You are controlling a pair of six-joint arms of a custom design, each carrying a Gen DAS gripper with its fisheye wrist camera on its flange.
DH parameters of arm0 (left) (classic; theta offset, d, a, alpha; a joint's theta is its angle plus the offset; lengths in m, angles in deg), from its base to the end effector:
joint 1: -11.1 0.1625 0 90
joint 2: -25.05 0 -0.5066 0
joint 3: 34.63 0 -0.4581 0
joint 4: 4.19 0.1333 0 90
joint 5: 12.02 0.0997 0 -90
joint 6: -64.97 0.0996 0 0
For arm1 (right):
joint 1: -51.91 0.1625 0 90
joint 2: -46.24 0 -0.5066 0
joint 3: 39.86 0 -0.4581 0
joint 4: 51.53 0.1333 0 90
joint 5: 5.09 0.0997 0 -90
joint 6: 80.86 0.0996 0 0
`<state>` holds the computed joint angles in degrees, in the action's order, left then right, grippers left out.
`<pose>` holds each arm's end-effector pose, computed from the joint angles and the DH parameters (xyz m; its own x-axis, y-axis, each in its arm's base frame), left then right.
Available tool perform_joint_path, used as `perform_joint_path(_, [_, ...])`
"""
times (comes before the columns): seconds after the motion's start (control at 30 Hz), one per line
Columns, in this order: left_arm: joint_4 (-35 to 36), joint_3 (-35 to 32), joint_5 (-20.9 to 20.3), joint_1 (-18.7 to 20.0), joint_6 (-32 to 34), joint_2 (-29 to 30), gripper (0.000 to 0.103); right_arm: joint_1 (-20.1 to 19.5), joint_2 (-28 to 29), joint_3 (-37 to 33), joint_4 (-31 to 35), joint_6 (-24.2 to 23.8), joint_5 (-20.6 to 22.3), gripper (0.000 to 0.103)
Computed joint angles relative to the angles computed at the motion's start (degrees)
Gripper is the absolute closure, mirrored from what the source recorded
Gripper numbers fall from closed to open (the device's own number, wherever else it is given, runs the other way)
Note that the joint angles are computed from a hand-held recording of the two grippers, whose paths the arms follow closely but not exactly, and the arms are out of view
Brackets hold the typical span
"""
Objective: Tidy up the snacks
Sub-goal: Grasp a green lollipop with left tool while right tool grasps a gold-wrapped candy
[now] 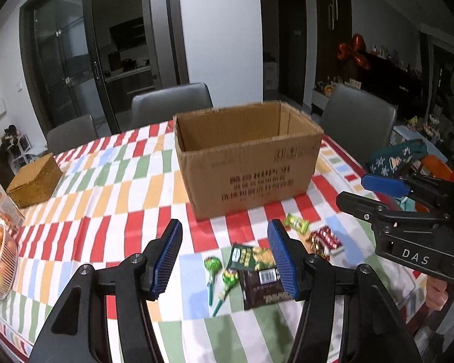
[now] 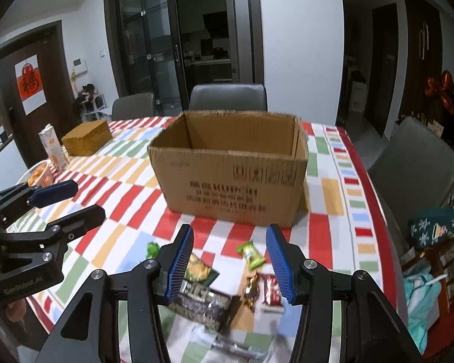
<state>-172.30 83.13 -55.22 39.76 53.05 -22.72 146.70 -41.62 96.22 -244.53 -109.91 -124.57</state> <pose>-0.4326 -0.4711 0.0538 -0.5891 0.4413 -0.6769 0.7635 0.5784 -0.2873 0.1218 -0.4438 0.3586 -0.7643 0.0076 0.6448 -0.4796 0.6616 -0.5764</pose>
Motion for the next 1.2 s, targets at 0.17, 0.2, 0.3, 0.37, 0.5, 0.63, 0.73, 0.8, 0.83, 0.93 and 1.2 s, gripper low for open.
perform_joint_path(0.17, [2.1,1.4,-1.3,0.4,-2.2,0.2,0.045,-1.8,-0.4,1.4,2.2,2.1,0.1,0.052])
perform_joint_path(0.2, [2.7,1.5,-1.6,0.5,-2.8,0.2,0.045,-2.2,-0.4,1.5,2.7,2.7,0.1,0.052])
perform_joint_path(0.3, [4.5,2.2,-2.6,1.1,-4.5,0.3,0.045,-2.9,0.0,2.2,3.0,3.0,-0.1,0.052])
perform_joint_path(0.37, [5.5,2.4,-3.0,1.4,-5.3,0.3,0.045,-3.2,0.5,2.4,3.2,3.0,-0.5,0.052])
perform_joint_path(0.5, [7.1,2.8,-4.1,2.2,-5.9,0.5,0.045,-3.9,1.3,2.6,4.1,3.3,-1.1,0.052])
perform_joint_path(0.63, [8.8,2.0,-6.2,3.8,-6.7,1.1,0.047,-5.1,2.2,2.4,5.4,4.6,-1.0,0.052])
perform_joint_path(0.73, [9.5,1.2,-7.9,5.0,-6.6,1.8,0.054,-6.4,2.8,2.0,7.0,6.2,-0.3,0.053])
perform_joint_path(0.8, [9.9,0.5,-8.9,5.8,-6.3,2.5,0.058,-7.1,3.3,1.6,8.0,7.2,-0.1,0.054])
perform_joint_path(0.83, [10.3,0.2,-9.1,6.1,-6.4,2.9,0.06,-7.4,3.6,1.4,8.1,7.4,-0.1,0.056])
perform_joint_path(0.93, [10.5,-0.4,-9.6,6.9,-5.8,3.6,0.067,-8.2,4.3,1.0,8.2,8.1,-0.5,0.059])
perform_joint_path(1.2, [11.6,-2.5,-11.3,9.1,-5.0,5.5,0.078,-9.1,5.9,0.0,8.9,9.7,-1.0,0.066])
